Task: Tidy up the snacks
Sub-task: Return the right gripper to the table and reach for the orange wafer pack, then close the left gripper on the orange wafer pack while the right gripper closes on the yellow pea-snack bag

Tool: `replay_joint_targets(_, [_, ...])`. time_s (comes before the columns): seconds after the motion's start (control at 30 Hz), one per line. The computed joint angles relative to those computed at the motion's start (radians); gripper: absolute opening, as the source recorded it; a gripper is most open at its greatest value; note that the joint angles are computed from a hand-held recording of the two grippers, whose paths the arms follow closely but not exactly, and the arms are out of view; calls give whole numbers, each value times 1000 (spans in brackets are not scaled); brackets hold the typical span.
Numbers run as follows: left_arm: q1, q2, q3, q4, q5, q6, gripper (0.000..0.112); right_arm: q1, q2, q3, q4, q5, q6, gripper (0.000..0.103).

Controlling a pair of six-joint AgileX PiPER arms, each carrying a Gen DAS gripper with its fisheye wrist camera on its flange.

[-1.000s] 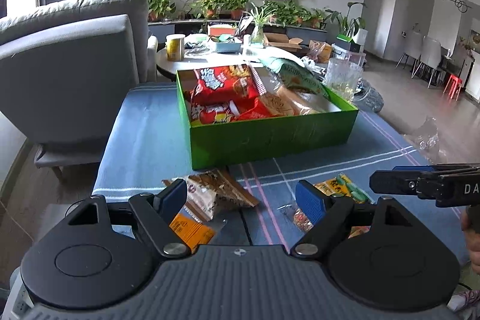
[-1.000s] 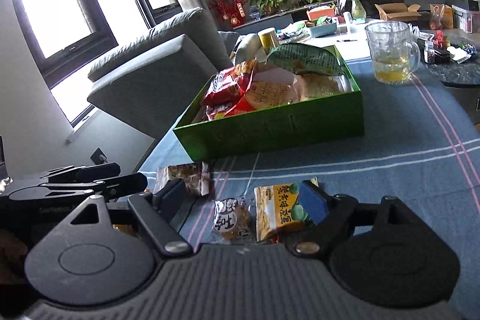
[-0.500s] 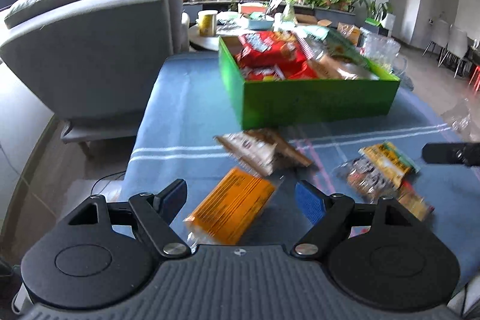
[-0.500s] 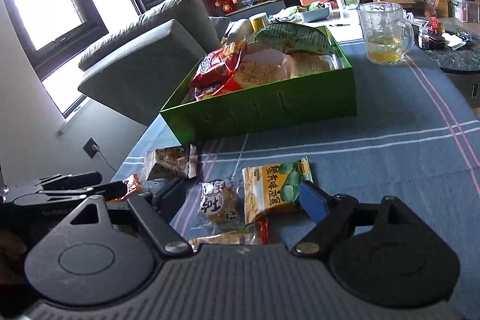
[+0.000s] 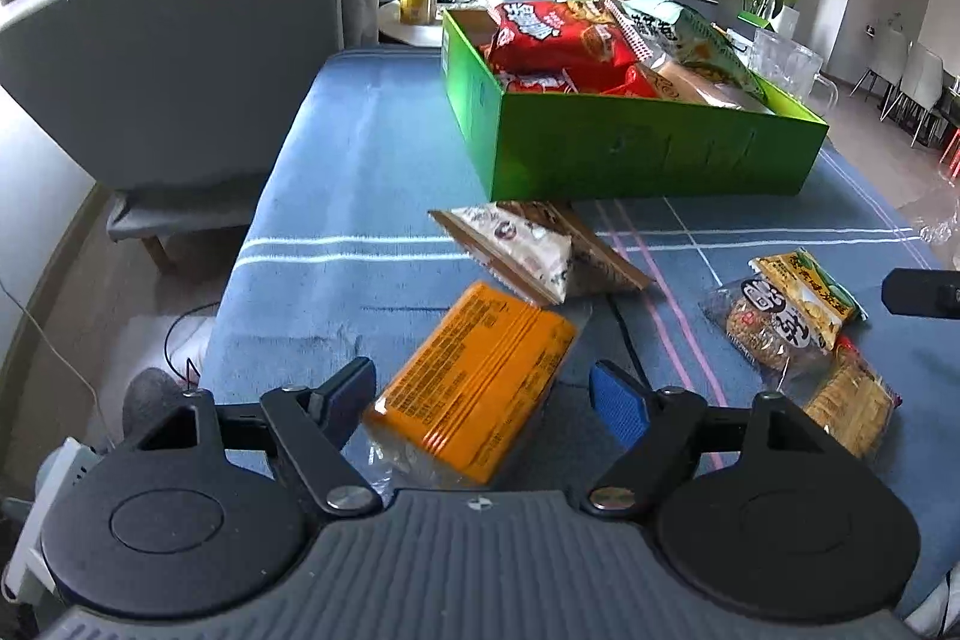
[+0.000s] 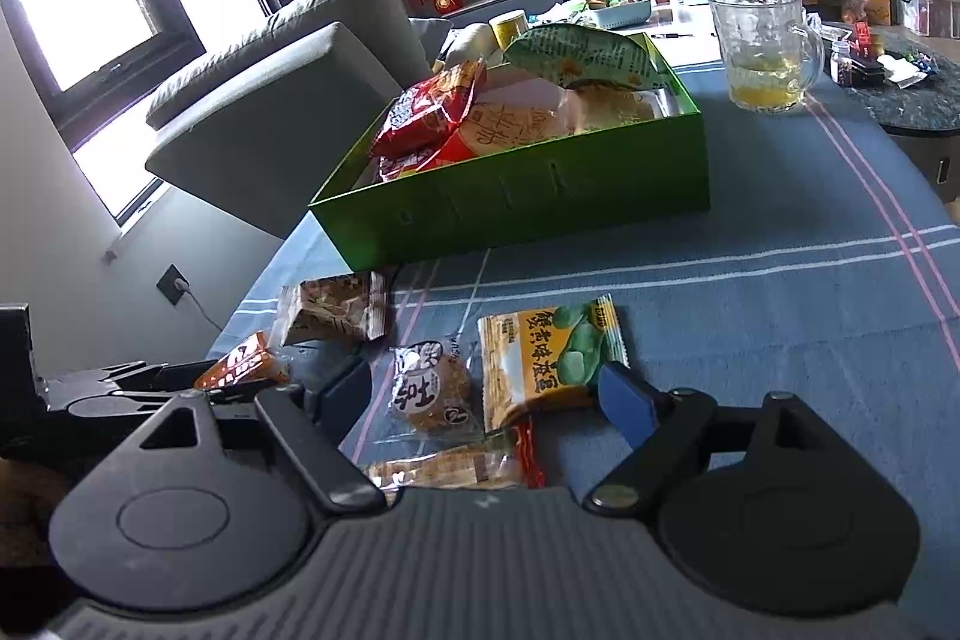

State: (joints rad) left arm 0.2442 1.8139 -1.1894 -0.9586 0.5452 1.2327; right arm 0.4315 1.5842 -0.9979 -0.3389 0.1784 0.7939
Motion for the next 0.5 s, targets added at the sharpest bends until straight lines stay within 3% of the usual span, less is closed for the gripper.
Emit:
replay_joint_targets(0.1, [6, 6, -6, 26, -1, -36, 54, 13, 25, -21, -162, 31, 164, 59])
replay_joint_targets(0.2, [16, 1, -3, 18, 12, -23, 49, 28, 50, -39, -269, 75, 265, 59])
replay_joint_targets(0.4, [6, -6, 19, -15, -16, 25, 49, 54, 98, -82, -444, 175, 434, 59])
replay_joint_targets(0.5, [-6, -8, 25, -12, -34, 36, 51, 61, 122, -104, -454, 206, 417, 59])
